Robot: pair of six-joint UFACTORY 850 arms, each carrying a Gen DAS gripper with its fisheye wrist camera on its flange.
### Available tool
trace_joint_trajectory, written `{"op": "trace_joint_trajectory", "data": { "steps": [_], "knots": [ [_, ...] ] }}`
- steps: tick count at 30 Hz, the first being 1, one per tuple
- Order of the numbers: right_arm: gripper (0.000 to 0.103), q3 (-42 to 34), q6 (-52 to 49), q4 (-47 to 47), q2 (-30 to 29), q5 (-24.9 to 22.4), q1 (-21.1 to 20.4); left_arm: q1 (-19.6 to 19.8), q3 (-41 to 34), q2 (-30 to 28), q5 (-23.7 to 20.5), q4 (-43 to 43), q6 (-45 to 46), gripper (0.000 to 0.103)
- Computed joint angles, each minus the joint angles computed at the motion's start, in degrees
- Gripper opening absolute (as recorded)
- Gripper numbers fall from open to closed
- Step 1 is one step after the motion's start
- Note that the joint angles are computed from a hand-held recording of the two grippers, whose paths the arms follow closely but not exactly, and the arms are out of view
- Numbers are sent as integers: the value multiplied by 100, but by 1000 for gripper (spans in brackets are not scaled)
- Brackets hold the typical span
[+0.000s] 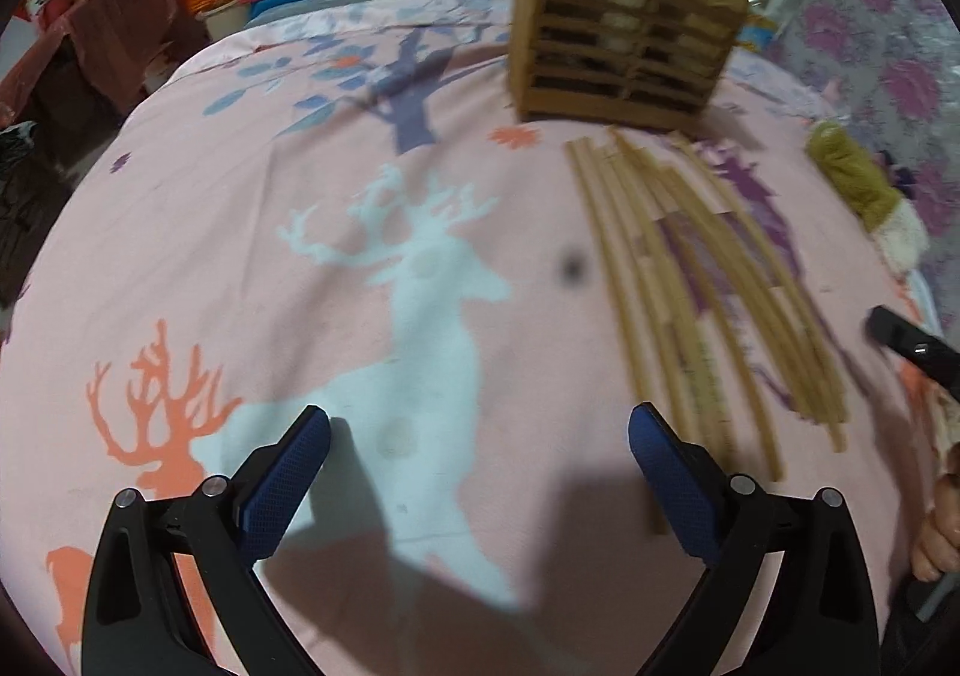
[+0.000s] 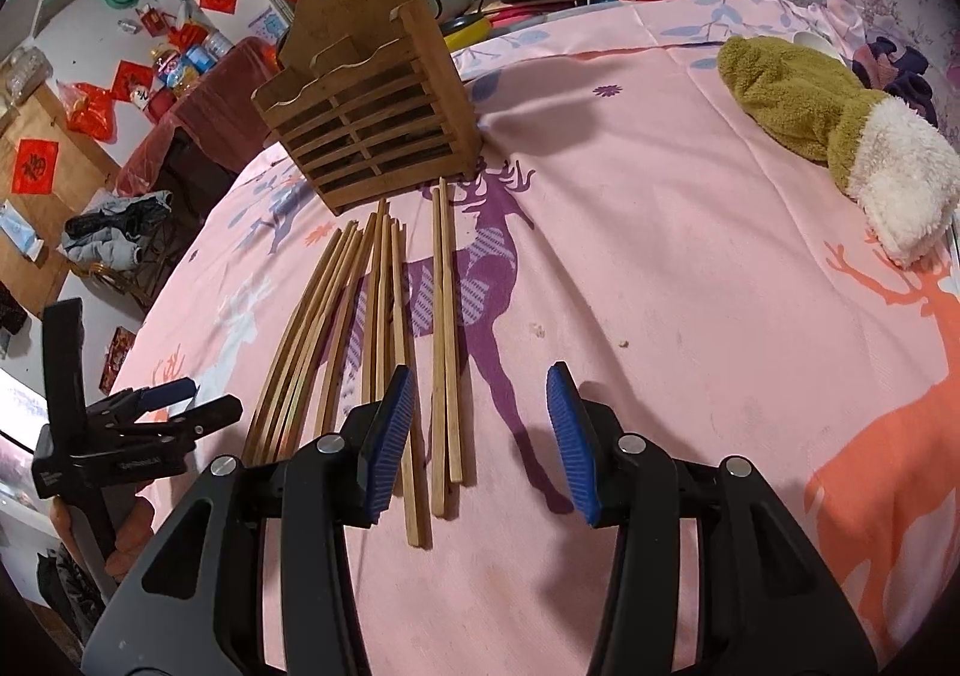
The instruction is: Organize utensils
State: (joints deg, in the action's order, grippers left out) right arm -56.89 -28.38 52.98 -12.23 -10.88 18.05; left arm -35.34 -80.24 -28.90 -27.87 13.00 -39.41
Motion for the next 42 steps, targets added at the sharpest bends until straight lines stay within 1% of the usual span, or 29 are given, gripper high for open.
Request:
{"op": "trace_joint_trajectory", "data": {
  "steps": [2, 3, 5, 7, 8, 10, 12, 14, 18, 20, 21, 22, 23, 25, 26, 27, 28, 29, 30, 34, 35, 37, 40, 42],
  "knots": [
    [47, 2, -53, 48, 9, 21, 1, -29, 27, 20, 101, -112, 162, 97],
    [47, 6, -56, 47, 9, 27, 2, -44, 15, 3, 85, -199, 292, 97],
    [47, -17, 56, -74, -15, 9, 11, -109, -142, -148, -106, -163, 353, 97],
    [47, -21, 106, -140, -21, 14, 20, -234, -286, -277, -367, 371, 62, 98],
    [47, -12, 131, -167, -12, 30, 23, -285, -292, -291, -409, 604, -84, 98],
    [47, 22, 157, -174, 15, 75, 14, -262, -220, -232, -397, 537, 10, 98],
    [47, 75, -13, -6, 48, 73, -12, -210, -123, -168, -426, 609, -204, 98],
    [47, 170, -209, 128, 105, 83, -31, -138, -13, -100, -344, 544, -207, 98],
    [45, 272, -884, 734, 171, 35, -63, -179, 113, -7, -319, 777, -409, 98],
    [45, 266, -988, 793, 170, 35, -43, -238, 112, -6, -313, 959, -534, 98],
    [43, 264, -1004, 763, 170, 49, -20, -281, 114, -5, -302, 1110, -631, 94],
    [38, 257, -1037, 738, 168, 57, 9, -309, 129, 3, -246, 1192, -672, 86],
    [37, 246, -1126, 769, 161, 43, 30, -324, 150, 22, -157, 1211, -631, 80],
    [28, 239, -1155, 704, 151, 54, 74, -346, 184, 54, 54, 1095, -400, 50],
    [26, 231, -1094, 599, 142, 63, 96, -365, 183, 56, 102, 1105, -354, 43],
    [22, 212, -1058, 511, 120, 43, 114, -382, 183, 57, 131, 1120, -320, 31],
    [20, 205, -1042, 469, 112, 26, 122, -400, 176, 53, 122, 1189, -351, 16],
    [20, 189, -920, 305, 95, 17, 142, -411, 171, 46, 94, 1272, -431, 11],
    [19, 172, -668, 7, 78, 24, 168, -383, 165, 44, 88, 1249, -460, 7],
    [19, 101, 552, -1370, 3, 26, 252, -199, 150, 39, 39, 1075, -670, 7],
    [19, 74, 958, -1804, -29, -3, 269, -139, 183, 66, 93, 900, -594, 7],
    [19, 44, 1404, -2277, -77, -56, 273, -90, 208, 90, 157, 677, -438, 8],
    [19, 103, 1052, -1923, -20, -40, 221, -147, 196, 80, 72, 955, -634, 8],
    [19, 124, 994, -1979, 3, -45, 230, -188, 180, 65, 20, 1125, -745, 8]
  ]
}}
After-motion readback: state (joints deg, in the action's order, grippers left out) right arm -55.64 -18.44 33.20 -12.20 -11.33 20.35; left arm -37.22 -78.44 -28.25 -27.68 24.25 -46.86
